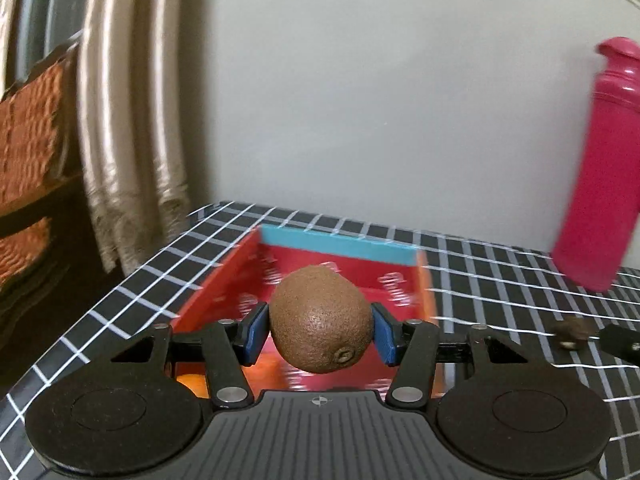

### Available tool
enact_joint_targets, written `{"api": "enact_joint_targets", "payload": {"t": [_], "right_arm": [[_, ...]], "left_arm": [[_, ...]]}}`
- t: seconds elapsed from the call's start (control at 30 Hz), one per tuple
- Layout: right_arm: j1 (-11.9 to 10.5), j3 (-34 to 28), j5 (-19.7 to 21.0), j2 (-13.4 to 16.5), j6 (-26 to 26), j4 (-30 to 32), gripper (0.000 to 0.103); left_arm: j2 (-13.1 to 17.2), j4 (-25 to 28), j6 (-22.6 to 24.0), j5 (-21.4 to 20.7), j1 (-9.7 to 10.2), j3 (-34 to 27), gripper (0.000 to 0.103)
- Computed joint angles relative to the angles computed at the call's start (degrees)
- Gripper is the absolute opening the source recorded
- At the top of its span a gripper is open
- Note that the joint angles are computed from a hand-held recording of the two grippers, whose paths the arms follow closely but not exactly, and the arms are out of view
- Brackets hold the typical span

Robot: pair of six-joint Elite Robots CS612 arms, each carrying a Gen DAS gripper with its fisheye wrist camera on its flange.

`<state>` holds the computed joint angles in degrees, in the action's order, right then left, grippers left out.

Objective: Organize fruits
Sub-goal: 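Carry the kiwi into the red box and open the left gripper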

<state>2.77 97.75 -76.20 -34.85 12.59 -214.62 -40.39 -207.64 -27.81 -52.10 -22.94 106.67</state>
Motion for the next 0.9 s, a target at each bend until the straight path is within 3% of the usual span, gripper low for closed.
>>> {"api": "enact_joint_targets", "payload": {"t": [0.1,0.33,0.73,0.9], "right_arm": [[0.78,-0.87,0.65,0.32,-1.09,0.87,0.103],[1.74,-2.27,1.16,0.64,-1.76,2.73,0.103],[2.43,-3.26,1.94,1.09,-3.14,4.09,0.103],[2.34,-3.36,1.24,1.12,-3.44,4.63,0.103]], "left_arm": [[0.21,2.03,-0.92,-0.16,0.72,-0.2,0.054],[0.91,6.76,-3.76,-5.41,2.58,-2.33,0.054],[1.0,6.72,-2.61,-4.0,2.06,-2.19,0.054],[0.66,5.53,-1.87,-3.93,1.82,-1.43,0.068]]}}
